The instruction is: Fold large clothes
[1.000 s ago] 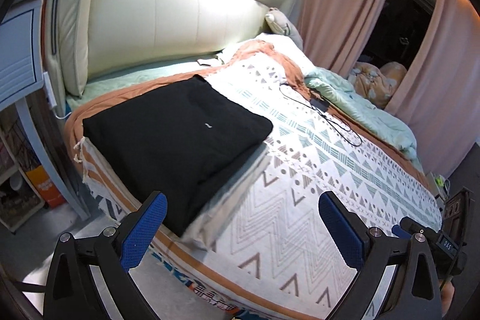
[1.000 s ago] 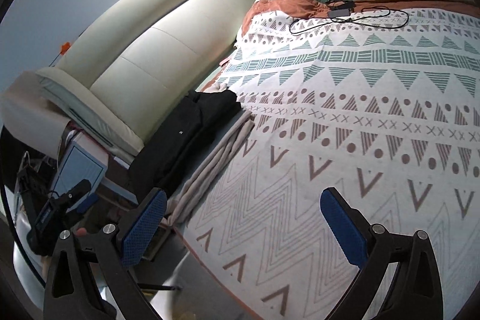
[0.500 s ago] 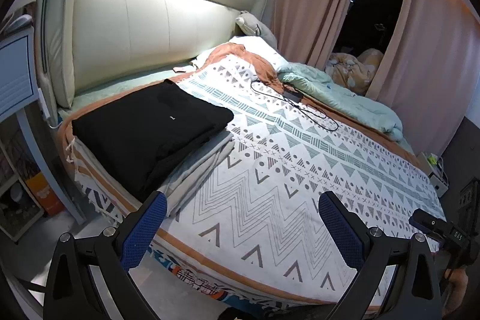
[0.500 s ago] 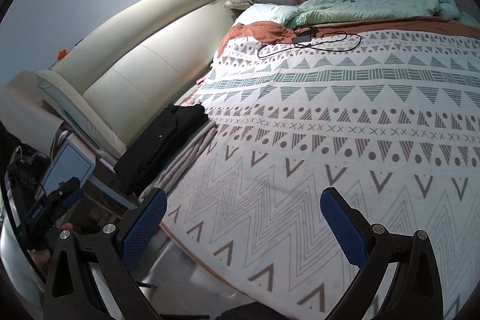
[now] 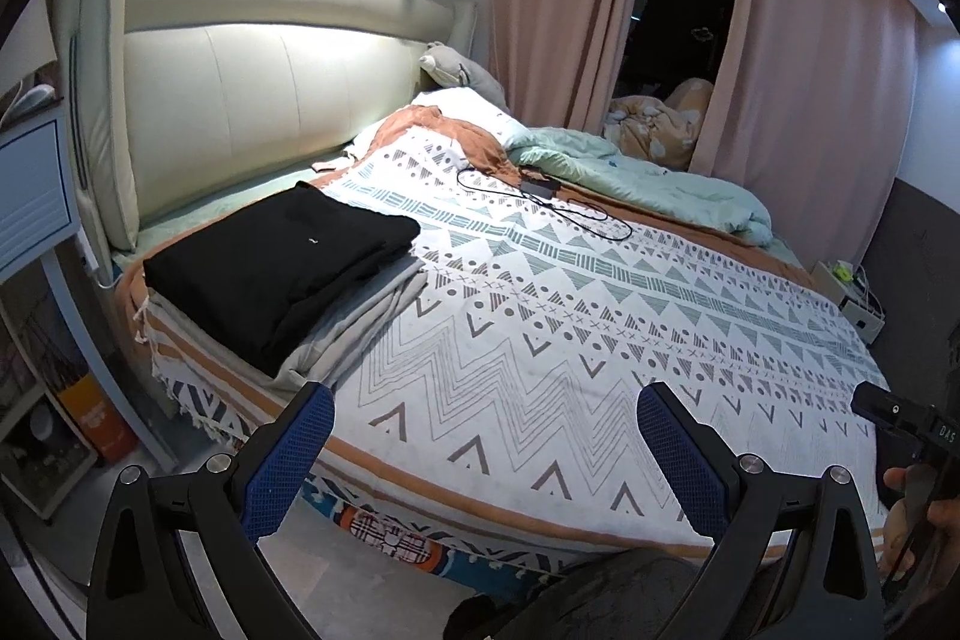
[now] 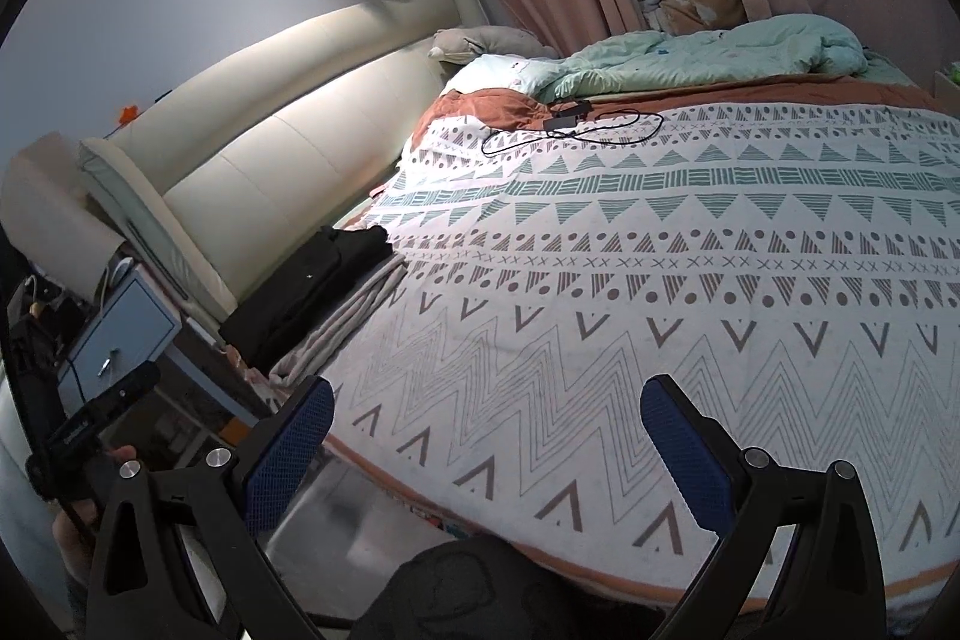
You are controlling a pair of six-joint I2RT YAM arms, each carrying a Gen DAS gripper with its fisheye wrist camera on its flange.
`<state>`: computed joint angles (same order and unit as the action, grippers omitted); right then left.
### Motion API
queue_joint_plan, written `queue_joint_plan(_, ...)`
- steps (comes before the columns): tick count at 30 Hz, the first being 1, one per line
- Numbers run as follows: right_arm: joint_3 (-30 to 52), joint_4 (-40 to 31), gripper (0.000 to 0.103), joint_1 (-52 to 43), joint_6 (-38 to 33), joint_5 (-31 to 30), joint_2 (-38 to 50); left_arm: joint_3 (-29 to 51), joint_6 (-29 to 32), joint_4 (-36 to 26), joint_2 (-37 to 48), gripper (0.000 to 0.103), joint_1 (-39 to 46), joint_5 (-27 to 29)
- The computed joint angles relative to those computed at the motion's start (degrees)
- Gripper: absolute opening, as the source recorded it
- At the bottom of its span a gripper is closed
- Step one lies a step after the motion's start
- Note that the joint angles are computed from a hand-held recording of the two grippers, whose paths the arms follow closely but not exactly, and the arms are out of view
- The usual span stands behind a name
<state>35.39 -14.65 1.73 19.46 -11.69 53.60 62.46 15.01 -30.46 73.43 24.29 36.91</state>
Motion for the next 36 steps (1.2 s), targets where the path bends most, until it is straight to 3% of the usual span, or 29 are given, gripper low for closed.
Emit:
queue_joint_plan(12, -7.8, -13.5, 0.103, 5.2, 1.7, 9.4, -22.6, -9.0, 9.6, -5.4, -12.2, 0.101, 6.5, 7.0)
queue_joint_plan(20, -10.1, -23.6, 0.103, 16.9, 6.7, 22.5, -35.3, -11.6, 18.4, -11.6, -17.2, 0.101, 14.9, 13.7)
queue_joint_plan(31, -8.9, -37.9, 0.103, 46.4, 23.8, 50.4, -39.6, -14.2, 29.0, -19.6, -20.3, 0.101, 22.4, 20.3)
queue_joint_plan(36, -7.6, -42.6, 0.103, 55.2, 31.9, 57.4, -37.4, -13.9, 33.2, -23.1, -20.1, 0.101, 25.0, 22.7)
